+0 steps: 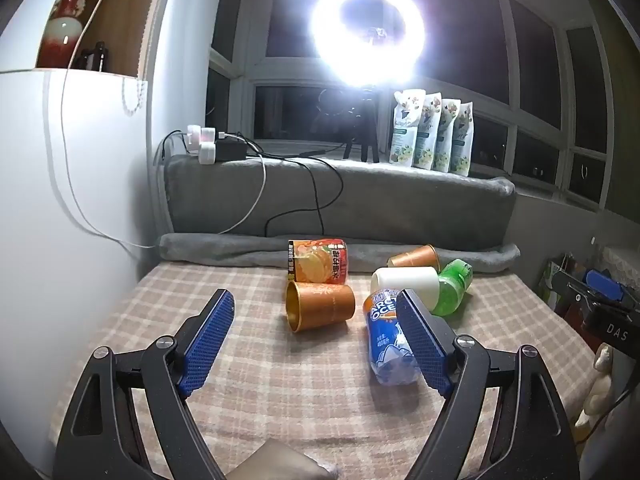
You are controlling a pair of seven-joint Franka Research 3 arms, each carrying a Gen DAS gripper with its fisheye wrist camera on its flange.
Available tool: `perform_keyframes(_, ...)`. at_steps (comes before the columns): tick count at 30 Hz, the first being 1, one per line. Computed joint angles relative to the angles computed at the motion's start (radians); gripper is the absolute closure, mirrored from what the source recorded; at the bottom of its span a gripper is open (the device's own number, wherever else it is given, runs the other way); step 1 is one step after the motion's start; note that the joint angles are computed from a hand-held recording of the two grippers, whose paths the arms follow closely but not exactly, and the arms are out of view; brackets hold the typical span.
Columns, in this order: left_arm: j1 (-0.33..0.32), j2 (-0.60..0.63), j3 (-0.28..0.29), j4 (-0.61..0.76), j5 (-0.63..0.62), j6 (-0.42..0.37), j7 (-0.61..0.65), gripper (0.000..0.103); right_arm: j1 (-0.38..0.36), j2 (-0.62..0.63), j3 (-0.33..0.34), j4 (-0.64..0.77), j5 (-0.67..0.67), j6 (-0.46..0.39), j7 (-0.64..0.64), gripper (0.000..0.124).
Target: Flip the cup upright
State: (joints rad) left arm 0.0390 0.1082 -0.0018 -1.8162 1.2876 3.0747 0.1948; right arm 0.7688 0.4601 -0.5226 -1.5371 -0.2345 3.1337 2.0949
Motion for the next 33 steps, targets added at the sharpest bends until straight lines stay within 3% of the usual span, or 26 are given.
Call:
perform_keyframes(7,0.002,-0.012,-0.003,-0.011,0.008,-0.006,-0.027,0.02,0.01,0.004,-0.009,0.003,-0.001,-0.003,0.007,0.021)
perform_keyframes(10,0.005,-0.02,0.001,-0.017,0.052,0.002,-0.067,0.02,0.038,0.011,-0.043,0.004,-0.008,0.006,0.023,0.021)
perform_keyframes(27,0.015,-0.019,-0.009,-0.017,0.011,-0.001,-0.026,0.02,0.042,0.006,-0.048,0.002,-0.03,0.0,0.037,0.021)
perform_keyframes(33,0.015,-0.021,-0.009,-0.014,0.017,0.001,-0.03,0.02,0.08,0.021,-0.091,-0.009,-0.014,0.023,0.051,0.021)
